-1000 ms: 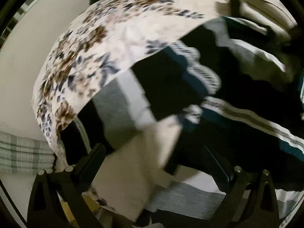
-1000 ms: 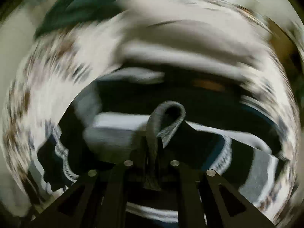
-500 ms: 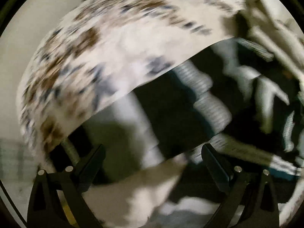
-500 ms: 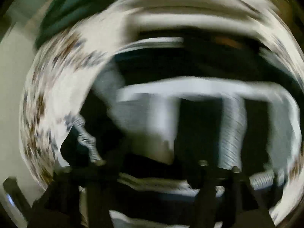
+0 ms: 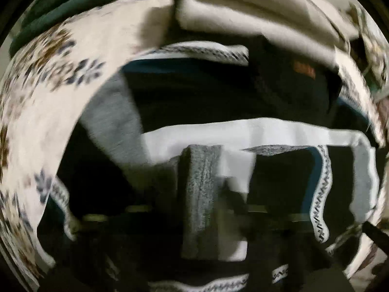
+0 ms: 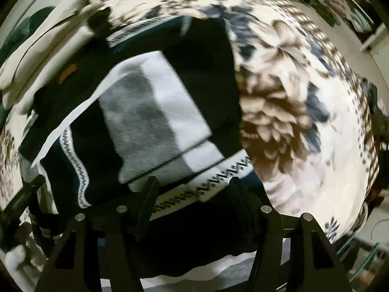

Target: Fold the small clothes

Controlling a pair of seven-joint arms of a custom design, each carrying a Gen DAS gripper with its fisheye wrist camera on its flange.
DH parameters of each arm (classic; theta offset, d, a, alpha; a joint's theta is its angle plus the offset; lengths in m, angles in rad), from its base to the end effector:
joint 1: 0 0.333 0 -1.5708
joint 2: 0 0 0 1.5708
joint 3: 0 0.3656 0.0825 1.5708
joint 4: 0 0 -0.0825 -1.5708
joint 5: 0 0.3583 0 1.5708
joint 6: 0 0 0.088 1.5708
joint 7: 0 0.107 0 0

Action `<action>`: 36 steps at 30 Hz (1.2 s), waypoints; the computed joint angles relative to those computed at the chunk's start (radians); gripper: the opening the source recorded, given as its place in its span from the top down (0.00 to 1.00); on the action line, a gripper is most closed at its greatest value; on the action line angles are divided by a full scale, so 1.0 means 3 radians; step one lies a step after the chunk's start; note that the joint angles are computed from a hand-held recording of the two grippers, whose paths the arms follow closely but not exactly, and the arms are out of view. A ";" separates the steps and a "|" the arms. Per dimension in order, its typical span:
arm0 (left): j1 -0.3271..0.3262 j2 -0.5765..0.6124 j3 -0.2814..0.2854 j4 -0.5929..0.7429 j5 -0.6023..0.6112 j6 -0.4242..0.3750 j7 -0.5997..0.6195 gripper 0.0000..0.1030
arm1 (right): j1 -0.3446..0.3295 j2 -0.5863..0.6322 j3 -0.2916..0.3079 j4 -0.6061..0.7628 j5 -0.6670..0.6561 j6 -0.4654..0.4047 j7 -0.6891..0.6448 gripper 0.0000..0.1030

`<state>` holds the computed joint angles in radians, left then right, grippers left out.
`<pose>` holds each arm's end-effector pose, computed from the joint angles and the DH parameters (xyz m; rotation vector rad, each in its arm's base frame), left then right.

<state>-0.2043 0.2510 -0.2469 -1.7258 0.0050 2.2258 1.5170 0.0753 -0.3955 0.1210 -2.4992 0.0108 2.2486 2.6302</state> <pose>0.5855 -0.2654 0.5233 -1.6964 2.5169 -0.3800 0.3805 0.0801 0.4968 -1.0244 2.8258 -0.0904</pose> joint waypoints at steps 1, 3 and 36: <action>0.0003 -0.0007 -0.0015 -0.0017 -0.0022 0.0050 0.0036 0.92 | 0.0001 -0.0019 0.0004 -0.0040 0.0024 0.0026 0.0036 0.40; 0.0009 -0.0123 -0.0004 -0.0119 -0.0014 0.0254 0.0015 0.94 | 0.0008 -0.0082 0.0003 -0.0134 0.0071 0.0072 0.0062 0.40; 0.0653 -0.1157 0.0503 -0.1044 -0.0533 0.0232 -0.0409 0.14 | 0.0458 0.0605 0.0181 0.0693 -0.0097 -0.0338 0.0084 0.19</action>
